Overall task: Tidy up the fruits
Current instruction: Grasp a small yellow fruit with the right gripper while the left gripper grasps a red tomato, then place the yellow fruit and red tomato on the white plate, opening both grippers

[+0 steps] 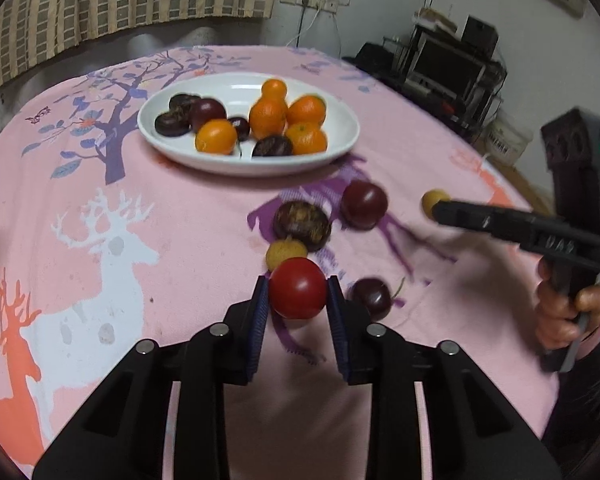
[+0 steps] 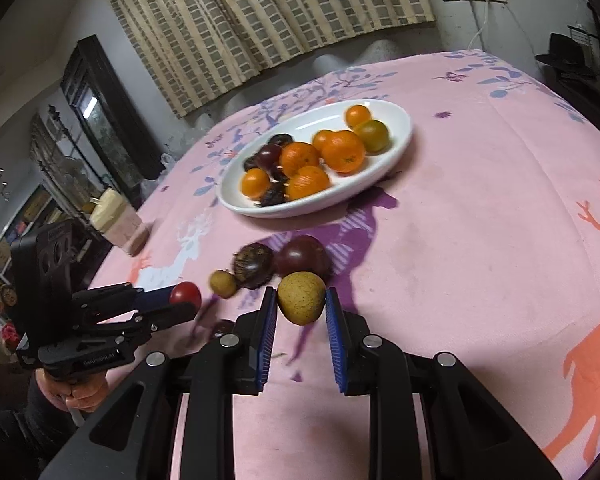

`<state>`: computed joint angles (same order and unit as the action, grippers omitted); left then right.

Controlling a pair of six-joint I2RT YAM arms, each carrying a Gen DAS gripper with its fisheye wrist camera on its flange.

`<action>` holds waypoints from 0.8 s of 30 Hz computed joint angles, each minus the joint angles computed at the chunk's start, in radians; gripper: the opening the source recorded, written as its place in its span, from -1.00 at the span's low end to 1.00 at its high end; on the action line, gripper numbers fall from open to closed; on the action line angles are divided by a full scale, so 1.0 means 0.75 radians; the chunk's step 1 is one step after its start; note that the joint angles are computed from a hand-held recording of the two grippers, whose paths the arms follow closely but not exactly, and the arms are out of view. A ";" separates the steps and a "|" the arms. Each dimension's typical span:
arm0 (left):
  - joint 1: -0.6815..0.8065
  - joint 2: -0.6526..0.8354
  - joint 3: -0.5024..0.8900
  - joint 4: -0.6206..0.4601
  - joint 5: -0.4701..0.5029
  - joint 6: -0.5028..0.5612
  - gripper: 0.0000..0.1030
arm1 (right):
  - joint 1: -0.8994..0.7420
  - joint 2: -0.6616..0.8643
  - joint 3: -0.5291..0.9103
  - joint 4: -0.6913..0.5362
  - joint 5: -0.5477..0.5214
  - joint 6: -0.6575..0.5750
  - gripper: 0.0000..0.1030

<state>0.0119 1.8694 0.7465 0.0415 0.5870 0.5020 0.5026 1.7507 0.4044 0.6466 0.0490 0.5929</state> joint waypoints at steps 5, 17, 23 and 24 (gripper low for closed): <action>-0.048 0.001 0.241 -0.086 0.013 -0.132 -0.45 | -0.044 -0.002 0.209 -0.119 0.007 -0.094 -0.52; -0.246 0.584 1.132 -0.243 -0.285 -0.398 -0.45 | -0.254 0.434 0.866 -0.391 -0.009 -0.157 -0.51; -0.256 0.614 1.162 -0.230 -0.346 -0.449 -0.12 | -0.246 0.443 0.884 -0.398 0.021 -0.212 -0.15; -0.252 0.587 1.121 -0.204 -0.345 -0.457 -0.03 | -0.241 0.430 0.873 -0.398 0.022 -0.214 -0.15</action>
